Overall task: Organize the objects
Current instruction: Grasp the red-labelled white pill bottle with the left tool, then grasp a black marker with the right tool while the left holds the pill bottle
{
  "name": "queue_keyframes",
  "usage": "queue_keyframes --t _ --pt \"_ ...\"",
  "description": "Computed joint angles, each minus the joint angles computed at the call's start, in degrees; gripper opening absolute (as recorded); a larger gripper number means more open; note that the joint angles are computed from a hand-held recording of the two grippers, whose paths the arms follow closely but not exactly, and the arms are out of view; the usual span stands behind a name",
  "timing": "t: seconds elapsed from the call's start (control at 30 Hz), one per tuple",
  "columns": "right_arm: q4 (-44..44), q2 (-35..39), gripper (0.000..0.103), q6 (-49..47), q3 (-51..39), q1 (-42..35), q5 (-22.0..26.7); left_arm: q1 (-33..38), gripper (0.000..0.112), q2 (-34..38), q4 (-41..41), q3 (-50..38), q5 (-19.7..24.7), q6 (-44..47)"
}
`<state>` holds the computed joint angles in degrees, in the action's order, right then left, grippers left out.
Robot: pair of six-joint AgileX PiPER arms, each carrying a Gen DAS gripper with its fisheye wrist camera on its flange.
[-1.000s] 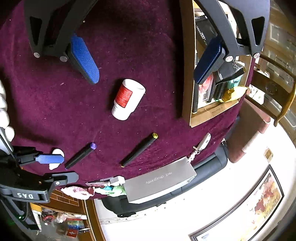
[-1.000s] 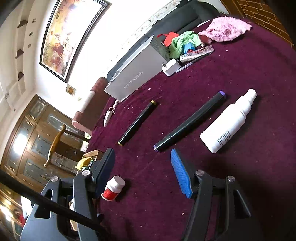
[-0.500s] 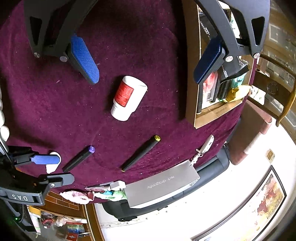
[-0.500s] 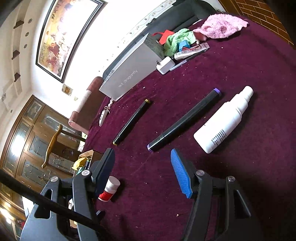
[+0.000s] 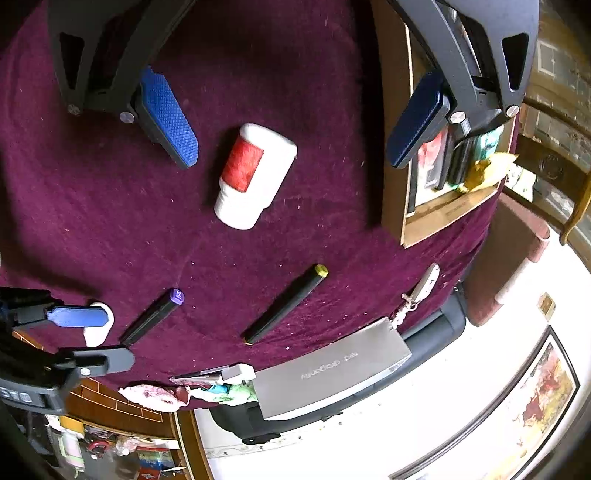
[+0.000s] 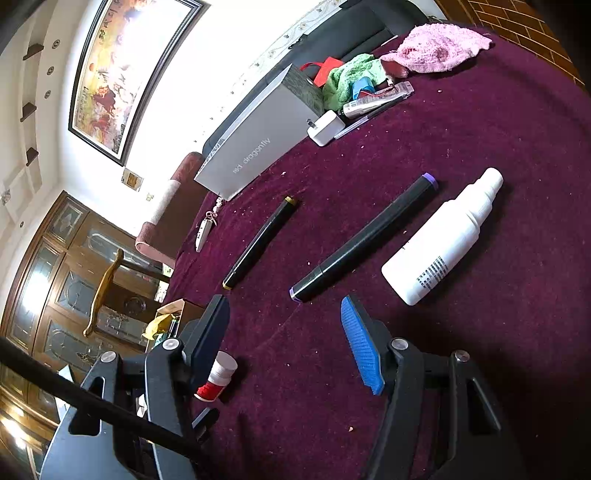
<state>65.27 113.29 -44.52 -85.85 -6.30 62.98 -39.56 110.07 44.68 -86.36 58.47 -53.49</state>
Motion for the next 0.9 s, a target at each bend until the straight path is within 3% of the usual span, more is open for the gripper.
queue_keyframes --t 0.03,0.07,0.1,0.17,0.33,0.6,0.8,0.9 --pt "0.0 -0.1 0.062 0.0 0.1 0.0 -0.2 1.0 0.093 0.4 -1.1 -0.4 -1.5 1.2" --pt "0.0 -0.1 0.062 0.0 0.1 -0.1 -0.4 1.9 0.074 0.5 -2.8 -0.5 -3.4 2.5" --pt "0.1 -0.3 0.062 0.0 0.3 -0.1 -0.6 3.4 0.045 0.8 -6.2 -0.9 -5.9 5.2" --pt "0.1 -0.4 0.062 0.0 0.4 -0.3 -1.5 5.4 0.029 0.3 -11.1 0.1 -10.6 8.1" --pt "0.9 -0.2 0.062 0.6 0.8 -1.4 -3.4 7.3 0.029 -2.2 -16.1 3.0 -15.1 9.2" --pt "0.9 -1.8 0.062 3.6 0.6 -1.9 -6.7 5.8 0.029 -11.5 -12.2 9.9 -17.0 4.9" --pt "-13.4 1.6 0.062 18.5 -9.0 4.0 -6.7 6.6 0.029 -16.9 -11.9 14.3 -19.9 3.9" --pt "-24.2 2.6 0.062 28.5 -12.6 8.4 -9.8 8.6 0.030 -20.4 -13.3 17.7 -22.2 4.3"
